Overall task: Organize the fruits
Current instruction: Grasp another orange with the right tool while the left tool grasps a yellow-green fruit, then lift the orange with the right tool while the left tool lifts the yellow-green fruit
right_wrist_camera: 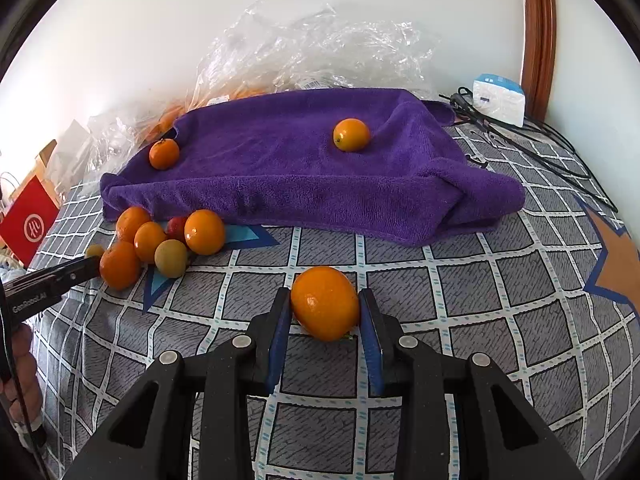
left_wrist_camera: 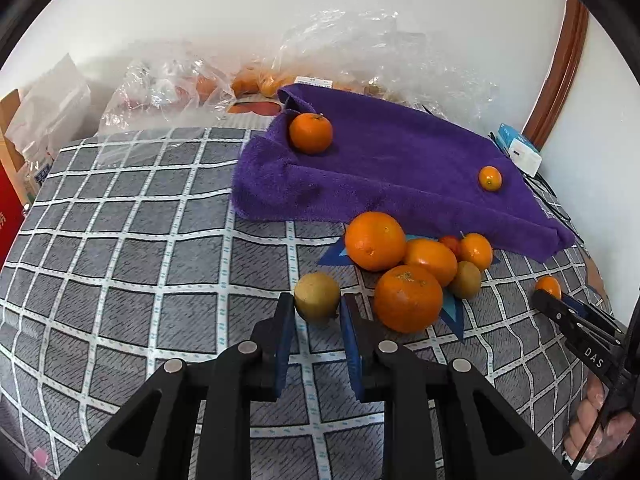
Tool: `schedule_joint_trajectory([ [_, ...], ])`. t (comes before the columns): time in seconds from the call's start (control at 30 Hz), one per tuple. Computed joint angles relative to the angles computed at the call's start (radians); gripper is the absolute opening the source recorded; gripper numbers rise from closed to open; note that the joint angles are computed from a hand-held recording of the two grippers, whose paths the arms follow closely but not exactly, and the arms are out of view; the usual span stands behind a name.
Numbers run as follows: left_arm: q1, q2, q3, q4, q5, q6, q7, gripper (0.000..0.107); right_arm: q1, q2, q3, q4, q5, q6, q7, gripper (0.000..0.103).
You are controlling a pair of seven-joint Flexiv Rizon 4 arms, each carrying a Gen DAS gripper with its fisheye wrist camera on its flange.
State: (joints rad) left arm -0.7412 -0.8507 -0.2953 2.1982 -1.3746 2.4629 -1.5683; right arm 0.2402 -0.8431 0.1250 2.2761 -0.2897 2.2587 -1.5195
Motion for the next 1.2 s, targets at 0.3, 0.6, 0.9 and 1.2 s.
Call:
schedule_joint_trajectory([
  [0.3, -0.01, 0.02, -0.025, 0.065, -0.07, 0.021, -0.076, 0.023, 0.042, 0.006, -0.02, 0.004, 0.038, -0.006, -0.034, 0.033],
  [0.6, 0.004, -0.029, -0.029, 0.022, -0.068, 0.059, -0.064, 0.023, 0.08, 0.007, -0.037, -0.008, 0.098, -0.033, -0.043, 0.033],
  [0.9, 0.018, -0.025, 0.044, 0.123, 0.172, 0.06, -0.333, 0.023, 0.089, 0.004, -0.036, -0.004, 0.113, -0.009, -0.057, 0.033],
  [1.2, -0.016, -0.036, 0.072, 0.129, 0.178, 0.106, -0.387, 0.023, 0.043, 0.0, -0.011, 0.003, 0.081, 0.022, -0.038, 0.033],
])
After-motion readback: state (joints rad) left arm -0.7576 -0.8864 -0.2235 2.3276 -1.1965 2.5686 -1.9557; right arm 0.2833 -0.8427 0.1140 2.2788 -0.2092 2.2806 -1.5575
